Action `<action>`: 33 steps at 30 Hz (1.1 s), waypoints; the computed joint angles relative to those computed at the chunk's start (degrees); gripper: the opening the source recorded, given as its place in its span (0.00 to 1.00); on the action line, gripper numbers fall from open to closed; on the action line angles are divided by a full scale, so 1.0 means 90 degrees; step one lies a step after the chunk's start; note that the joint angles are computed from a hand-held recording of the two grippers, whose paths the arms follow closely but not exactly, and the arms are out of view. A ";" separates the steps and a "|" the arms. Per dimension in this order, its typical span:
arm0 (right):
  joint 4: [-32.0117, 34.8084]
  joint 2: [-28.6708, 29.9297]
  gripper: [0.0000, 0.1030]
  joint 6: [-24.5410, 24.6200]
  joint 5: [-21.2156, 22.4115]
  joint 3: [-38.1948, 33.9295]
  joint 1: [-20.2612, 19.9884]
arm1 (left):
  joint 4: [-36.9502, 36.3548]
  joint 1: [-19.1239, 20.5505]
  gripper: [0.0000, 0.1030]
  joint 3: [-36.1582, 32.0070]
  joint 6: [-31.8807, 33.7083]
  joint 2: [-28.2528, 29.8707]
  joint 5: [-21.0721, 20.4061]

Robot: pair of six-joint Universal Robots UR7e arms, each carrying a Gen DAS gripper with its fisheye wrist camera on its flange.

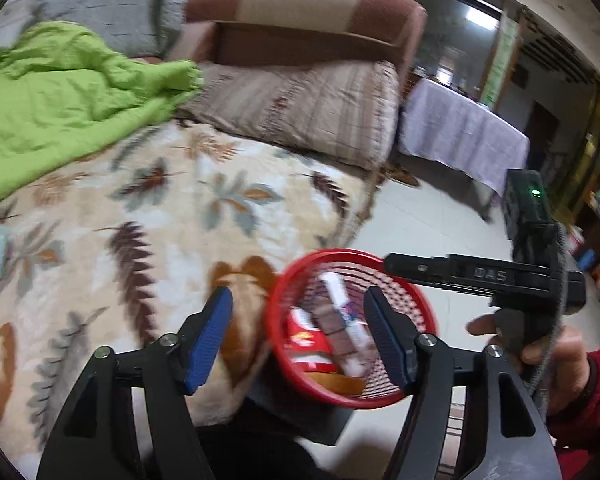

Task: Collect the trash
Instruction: 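Move both open tools back toward the remaining trash on the blanket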

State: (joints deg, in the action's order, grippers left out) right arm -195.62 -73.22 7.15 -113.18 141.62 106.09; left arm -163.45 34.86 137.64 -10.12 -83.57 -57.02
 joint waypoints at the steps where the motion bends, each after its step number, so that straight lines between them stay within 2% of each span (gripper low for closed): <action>1: 0.0000 0.0083 0.63 -0.0048 0.0016 -0.0053 0.0077 | 0.0086 -0.0002 0.69 0.0060 -0.0075 -0.0185 0.0195; 6: 0.0228 0.0531 0.63 -0.0412 0.0412 -0.0446 0.0465 | 0.0714 0.0155 0.74 0.0194 -0.0419 -0.1025 0.0920; 13: 0.0855 0.1290 0.63 -0.0797 0.0924 -0.1280 0.0959 | 0.1826 0.0728 0.75 0.0227 -0.1356 -0.2286 0.1685; 17: 0.1211 0.1808 0.63 -0.0873 0.1100 -0.1856 0.1157 | 0.2220 0.1082 0.76 0.0218 -0.1689 -0.2942 0.1931; 20: 0.1435 0.2234 0.63 -0.0935 0.1147 -0.2320 0.1310 | 0.2197 0.1509 0.76 0.0123 -0.1590 -0.3272 0.1975; 24: 0.1731 0.2670 0.64 -0.0989 0.1363 -0.2804 0.1475 | 0.1809 0.2233 0.76 -0.0229 -0.1102 -0.3236 0.1695; 25: 0.1790 0.2738 0.65 -0.1002 0.1422 -0.2882 0.1500 | 0.1760 0.2391 0.76 -0.0355 -0.0978 -0.3144 0.1743; 29: 0.1959 0.2960 0.65 -0.0962 0.1647 -0.3112 0.1505 | 0.1130 0.3048 0.76 -0.0965 -0.0032 -0.2381 0.1659; 31: 0.2017 0.3007 0.65 -0.0910 0.1772 -0.3167 0.1454 | 0.0827 0.3352 0.71 -0.1281 0.0409 -0.1995 0.1422; 33: 0.2004 0.3044 0.65 -0.0927 0.1688 -0.3193 0.1438 | 0.0723 0.3696 0.64 -0.1700 0.0627 -0.1585 0.1061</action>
